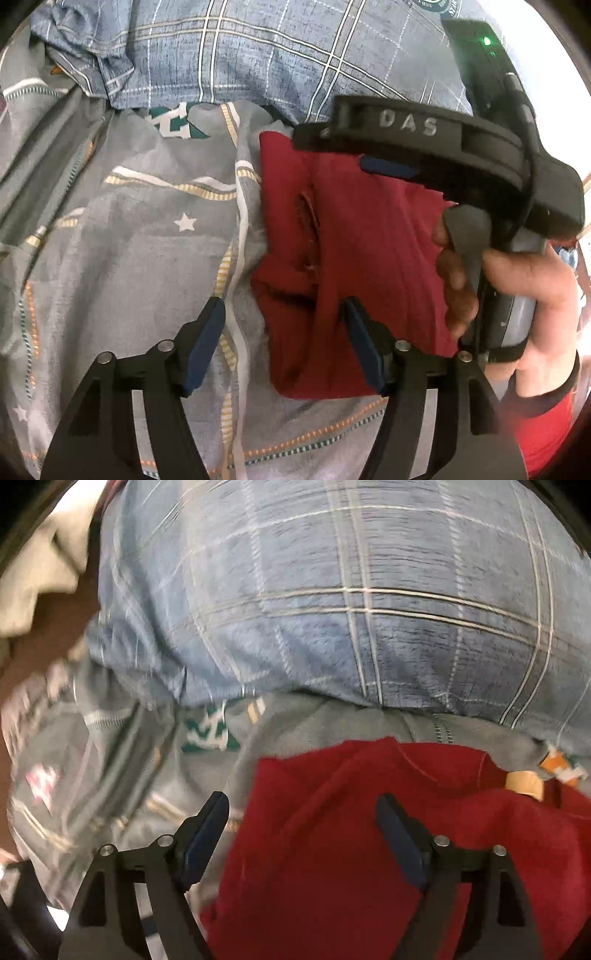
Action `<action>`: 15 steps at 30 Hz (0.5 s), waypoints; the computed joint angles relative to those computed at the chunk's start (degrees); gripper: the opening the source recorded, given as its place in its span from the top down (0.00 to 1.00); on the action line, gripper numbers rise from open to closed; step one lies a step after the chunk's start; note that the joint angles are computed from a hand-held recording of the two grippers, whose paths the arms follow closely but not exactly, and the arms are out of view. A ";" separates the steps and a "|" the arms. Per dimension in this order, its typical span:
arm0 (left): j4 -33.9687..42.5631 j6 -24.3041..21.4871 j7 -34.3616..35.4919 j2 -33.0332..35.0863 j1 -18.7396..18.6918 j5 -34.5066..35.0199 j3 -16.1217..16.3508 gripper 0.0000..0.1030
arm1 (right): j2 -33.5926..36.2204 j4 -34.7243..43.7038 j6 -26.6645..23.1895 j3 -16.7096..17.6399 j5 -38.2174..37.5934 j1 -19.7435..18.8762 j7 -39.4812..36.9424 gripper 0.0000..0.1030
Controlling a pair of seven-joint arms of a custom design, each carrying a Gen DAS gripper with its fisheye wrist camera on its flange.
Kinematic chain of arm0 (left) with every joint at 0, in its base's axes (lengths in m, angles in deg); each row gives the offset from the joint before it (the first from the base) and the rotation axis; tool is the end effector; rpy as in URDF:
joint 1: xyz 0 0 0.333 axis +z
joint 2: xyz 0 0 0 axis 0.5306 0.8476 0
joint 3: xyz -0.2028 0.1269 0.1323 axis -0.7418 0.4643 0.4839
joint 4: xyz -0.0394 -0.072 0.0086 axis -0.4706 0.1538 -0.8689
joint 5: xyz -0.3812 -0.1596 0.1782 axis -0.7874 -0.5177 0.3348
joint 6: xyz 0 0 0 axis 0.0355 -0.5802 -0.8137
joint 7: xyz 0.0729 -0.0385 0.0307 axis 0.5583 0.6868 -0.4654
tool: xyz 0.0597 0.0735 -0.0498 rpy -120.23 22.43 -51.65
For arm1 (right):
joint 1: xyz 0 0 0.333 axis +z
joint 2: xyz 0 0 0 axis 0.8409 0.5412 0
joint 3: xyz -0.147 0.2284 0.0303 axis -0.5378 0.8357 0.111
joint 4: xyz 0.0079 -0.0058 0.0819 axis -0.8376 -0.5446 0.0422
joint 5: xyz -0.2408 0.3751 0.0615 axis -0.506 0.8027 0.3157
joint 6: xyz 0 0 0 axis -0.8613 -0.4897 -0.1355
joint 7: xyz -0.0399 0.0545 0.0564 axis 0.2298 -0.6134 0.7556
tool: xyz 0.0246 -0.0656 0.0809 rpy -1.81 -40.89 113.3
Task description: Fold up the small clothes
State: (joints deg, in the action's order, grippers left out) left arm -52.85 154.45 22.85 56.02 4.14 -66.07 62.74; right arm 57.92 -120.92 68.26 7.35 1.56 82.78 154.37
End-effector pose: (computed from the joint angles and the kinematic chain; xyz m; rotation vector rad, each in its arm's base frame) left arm 0.4172 -0.4785 0.5044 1.6411 -2.4844 0.7966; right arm 0.4333 0.3101 0.5089 -1.6180 2.0705 -0.2890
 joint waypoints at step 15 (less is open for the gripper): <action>0.61 2.41 0.53 1.26 -0.60 0.17 -0.35 0.32 | -8.12 -8.77 3.82 -1.41 0.98 0.95 1.31 0.83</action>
